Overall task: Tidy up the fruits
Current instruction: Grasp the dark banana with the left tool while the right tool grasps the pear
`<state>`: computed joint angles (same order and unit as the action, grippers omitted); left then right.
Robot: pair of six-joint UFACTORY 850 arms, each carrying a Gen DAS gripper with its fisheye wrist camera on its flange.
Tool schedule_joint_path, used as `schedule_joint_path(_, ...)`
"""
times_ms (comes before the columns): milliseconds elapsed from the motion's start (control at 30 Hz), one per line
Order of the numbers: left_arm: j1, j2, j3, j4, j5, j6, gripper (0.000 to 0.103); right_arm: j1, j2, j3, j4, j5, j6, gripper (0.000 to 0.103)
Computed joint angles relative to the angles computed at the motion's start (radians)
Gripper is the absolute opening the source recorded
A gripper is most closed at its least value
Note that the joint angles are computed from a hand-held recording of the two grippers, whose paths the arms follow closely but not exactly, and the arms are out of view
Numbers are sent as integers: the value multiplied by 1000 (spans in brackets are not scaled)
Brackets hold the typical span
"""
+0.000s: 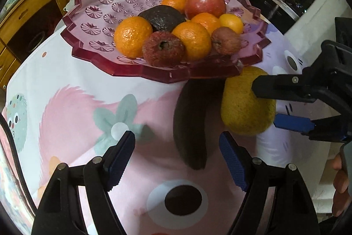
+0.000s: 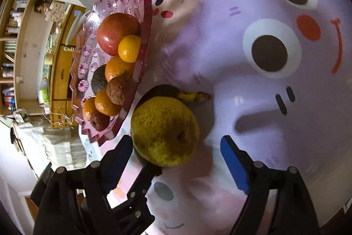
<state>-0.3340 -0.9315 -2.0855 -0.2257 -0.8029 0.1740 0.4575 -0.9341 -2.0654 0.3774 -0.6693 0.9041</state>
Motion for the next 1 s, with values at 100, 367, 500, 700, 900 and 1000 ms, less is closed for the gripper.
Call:
schedule_joint_path(100,1,1,14,-14,36,-10,76,-4,-23,-33,7,-19,-30,86)
schedule_joint_path(367,-10,-43,-29,30,35,-54,64,-7,-109,-155,49,-103,-102,88)
schedule_joint_path(500,-16,-47,-26,41,64,-54,61,-10,-148,-233,20,-148,-119,73)
schedule_joint_path(700,-39,-40,0,79,127,-64,61,-20,-137,-210,62,-135,-164,70)
schedule_joint_path(900,-51,-42,-1,122,167,-108,53,-48,-47,-49,142,-79,-191,69)
schedule_joint_path(1000,-55,-34,13,93,184,-77,34,-56,-8,7,129,-55,-182,69)
